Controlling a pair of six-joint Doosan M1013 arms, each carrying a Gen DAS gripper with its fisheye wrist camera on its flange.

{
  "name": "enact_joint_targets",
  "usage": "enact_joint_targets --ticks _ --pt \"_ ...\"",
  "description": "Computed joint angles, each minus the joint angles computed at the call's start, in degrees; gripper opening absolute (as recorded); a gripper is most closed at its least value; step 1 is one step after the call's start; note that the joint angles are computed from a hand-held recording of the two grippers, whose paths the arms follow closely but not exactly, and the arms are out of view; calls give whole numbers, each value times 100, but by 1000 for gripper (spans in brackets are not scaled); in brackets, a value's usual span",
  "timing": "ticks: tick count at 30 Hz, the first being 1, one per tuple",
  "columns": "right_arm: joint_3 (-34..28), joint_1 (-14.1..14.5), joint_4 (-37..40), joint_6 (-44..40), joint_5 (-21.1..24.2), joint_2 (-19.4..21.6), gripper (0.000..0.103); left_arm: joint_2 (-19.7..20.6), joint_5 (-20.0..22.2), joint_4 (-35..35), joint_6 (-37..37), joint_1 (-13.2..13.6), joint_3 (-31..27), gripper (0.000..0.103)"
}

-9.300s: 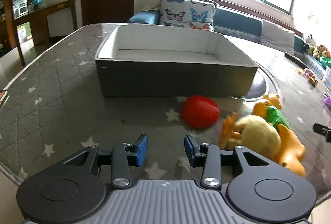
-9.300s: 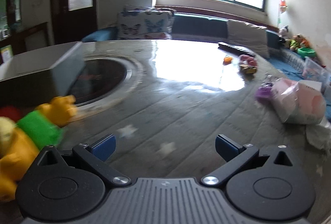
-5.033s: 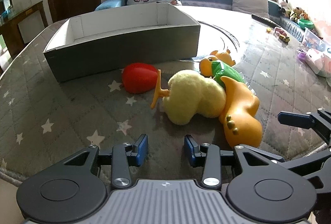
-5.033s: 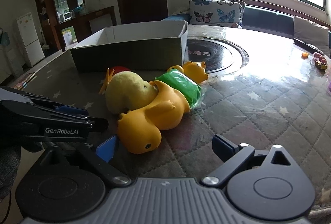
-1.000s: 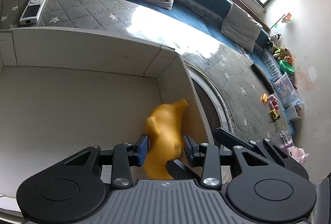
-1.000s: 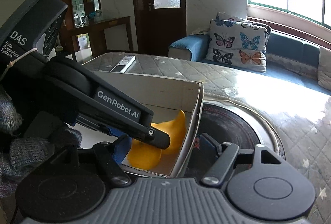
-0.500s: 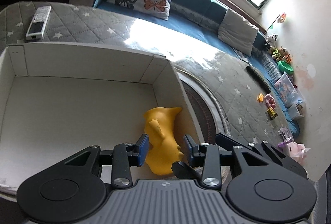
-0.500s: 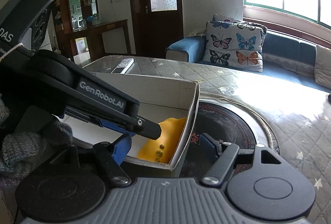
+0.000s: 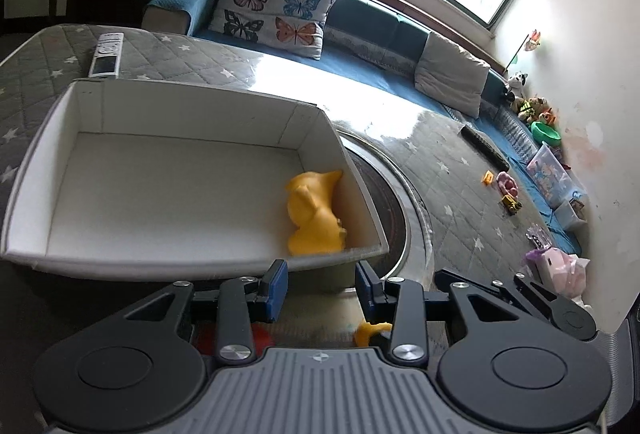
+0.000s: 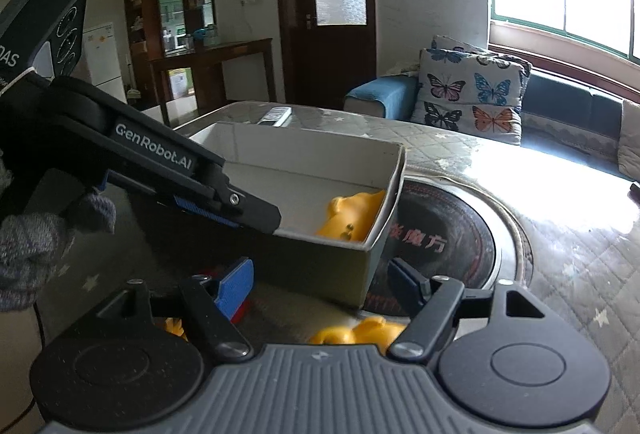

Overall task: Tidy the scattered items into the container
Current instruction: 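Open the left gripper to drop the orange duck into the box, then lower the left tool to the yellow plush chick and close on it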

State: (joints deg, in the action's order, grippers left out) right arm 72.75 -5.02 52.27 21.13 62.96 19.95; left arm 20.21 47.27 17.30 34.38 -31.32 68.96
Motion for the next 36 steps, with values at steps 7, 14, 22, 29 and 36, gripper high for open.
enact_joint_targets --ticks 7,14,22,29,36 --pt "380 -114 128 -456 291 -263 82 -322 -126 370 -483 -192 483 39" --pt "606 -112 96 -1033 588 -398 82 -618 -312 623 -982 -307 946 39" --pt "791 -1 -169 -1116 536 -482 82 -706 -435 408 -1056 -314 1180 39" --pt "855 -9 -236 -1164 651 -535 82 -697 -569 147 -937 -275 1266 39" --pt "864 -74 -314 -1165 951 -605 83 -696 -720 -26 -929 -209 1356 38"
